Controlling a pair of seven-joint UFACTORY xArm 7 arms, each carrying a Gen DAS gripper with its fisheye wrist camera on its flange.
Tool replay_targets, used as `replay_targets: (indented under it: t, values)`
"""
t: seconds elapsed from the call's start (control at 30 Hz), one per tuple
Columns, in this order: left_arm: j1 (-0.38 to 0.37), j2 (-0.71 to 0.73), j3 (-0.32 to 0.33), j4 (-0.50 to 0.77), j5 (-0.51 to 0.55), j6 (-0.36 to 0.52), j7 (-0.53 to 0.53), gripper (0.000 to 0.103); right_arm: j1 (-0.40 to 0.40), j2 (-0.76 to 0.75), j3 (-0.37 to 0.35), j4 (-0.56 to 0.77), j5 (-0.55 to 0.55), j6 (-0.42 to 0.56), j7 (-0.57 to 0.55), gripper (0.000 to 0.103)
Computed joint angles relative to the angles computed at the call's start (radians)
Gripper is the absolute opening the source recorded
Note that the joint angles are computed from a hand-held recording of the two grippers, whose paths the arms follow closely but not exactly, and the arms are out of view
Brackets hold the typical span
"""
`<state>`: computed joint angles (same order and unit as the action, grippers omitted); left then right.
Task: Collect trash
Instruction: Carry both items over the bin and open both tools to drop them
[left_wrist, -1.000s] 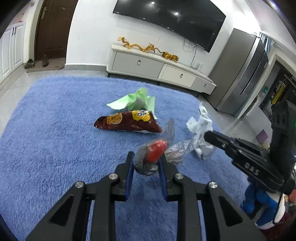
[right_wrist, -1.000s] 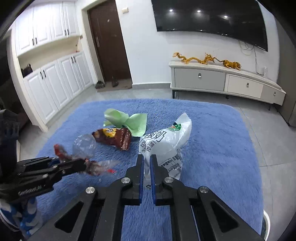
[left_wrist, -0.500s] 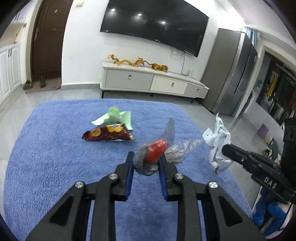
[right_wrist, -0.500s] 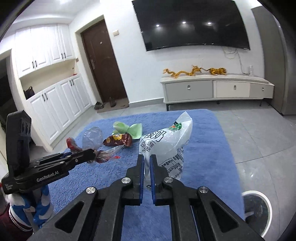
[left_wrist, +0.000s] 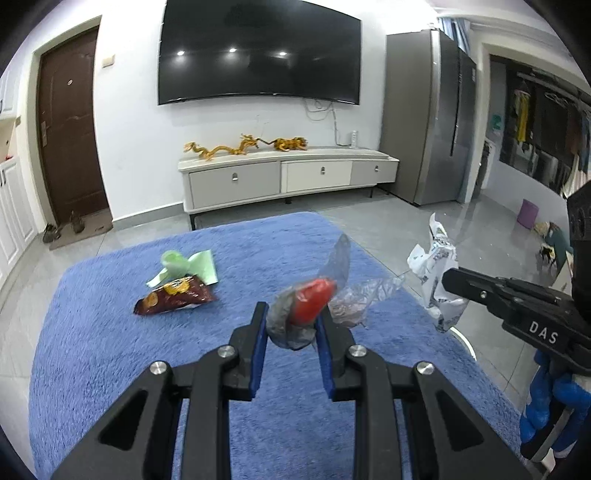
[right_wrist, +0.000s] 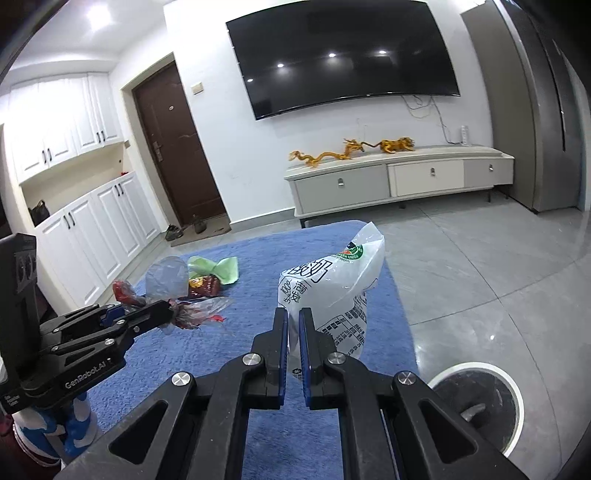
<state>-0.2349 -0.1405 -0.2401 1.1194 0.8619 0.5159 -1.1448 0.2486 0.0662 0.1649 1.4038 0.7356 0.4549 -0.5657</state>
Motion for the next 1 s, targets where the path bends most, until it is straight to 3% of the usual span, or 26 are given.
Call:
replay_targets:
  t: [0.5,1.0]
  values:
    - [-0.144,0.211,0.049,0.211,0.0,0.037,0.13,0.023,-0.062,-0.035,-0.056,-0.076,0.071,-0.008,0.001,0.006]
    - [-0.319,0.472,0.144,0.5,-0.131,0.07,0.344,0.023,-0.145,-0.024,-0.099,-0.133,0.113,0.03,0.025,0.006]
